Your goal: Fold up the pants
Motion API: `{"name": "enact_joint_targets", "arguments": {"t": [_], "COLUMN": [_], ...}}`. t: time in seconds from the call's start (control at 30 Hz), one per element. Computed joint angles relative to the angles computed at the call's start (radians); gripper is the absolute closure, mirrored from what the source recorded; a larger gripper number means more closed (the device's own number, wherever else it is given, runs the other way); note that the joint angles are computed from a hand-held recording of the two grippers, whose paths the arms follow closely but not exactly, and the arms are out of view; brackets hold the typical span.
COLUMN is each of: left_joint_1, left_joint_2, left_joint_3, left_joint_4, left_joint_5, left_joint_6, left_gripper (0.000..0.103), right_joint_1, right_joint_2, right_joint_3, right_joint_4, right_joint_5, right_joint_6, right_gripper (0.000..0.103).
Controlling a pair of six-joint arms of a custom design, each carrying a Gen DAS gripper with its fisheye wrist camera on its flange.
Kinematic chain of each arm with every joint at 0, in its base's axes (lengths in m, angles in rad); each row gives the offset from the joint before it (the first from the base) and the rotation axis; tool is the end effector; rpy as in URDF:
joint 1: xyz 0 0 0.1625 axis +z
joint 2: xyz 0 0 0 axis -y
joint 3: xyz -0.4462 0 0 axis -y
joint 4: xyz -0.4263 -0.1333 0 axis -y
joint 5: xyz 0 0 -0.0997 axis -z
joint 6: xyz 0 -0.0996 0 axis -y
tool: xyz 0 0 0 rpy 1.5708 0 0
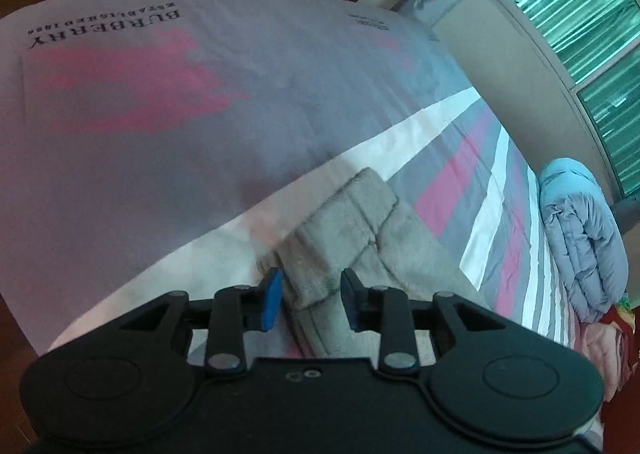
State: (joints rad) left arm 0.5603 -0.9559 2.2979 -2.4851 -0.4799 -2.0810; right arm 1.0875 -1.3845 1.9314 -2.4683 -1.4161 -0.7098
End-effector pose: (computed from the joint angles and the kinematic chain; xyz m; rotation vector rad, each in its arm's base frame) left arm -0.2428 -0.4140 0.0286 -0.9294 2.1726 -1.4085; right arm -0.1352 -0.5775 0.3211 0.3822 -2.9938 0.5736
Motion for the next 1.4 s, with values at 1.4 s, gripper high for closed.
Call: {"name": "enact_joint_targets", "arguments": {"t": [1.4], "left_joint_1": [0.018], "left_joint_2": [0.486], "left_joint_3": [-0.537], "left_joint_4": [-0.011], "left_joint_5": [-0.162], "left_joint_6": [0.589], "left_gripper": [0.076], "right_joint_1": [-0.130], "right_joint_2": [0.119], "right_joint_3": [-0.346], "right_joint_4": [-0.056], "right_joint_5": [0.101], "right_joint_6": [0.375], "right_gripper": [0.066]}}
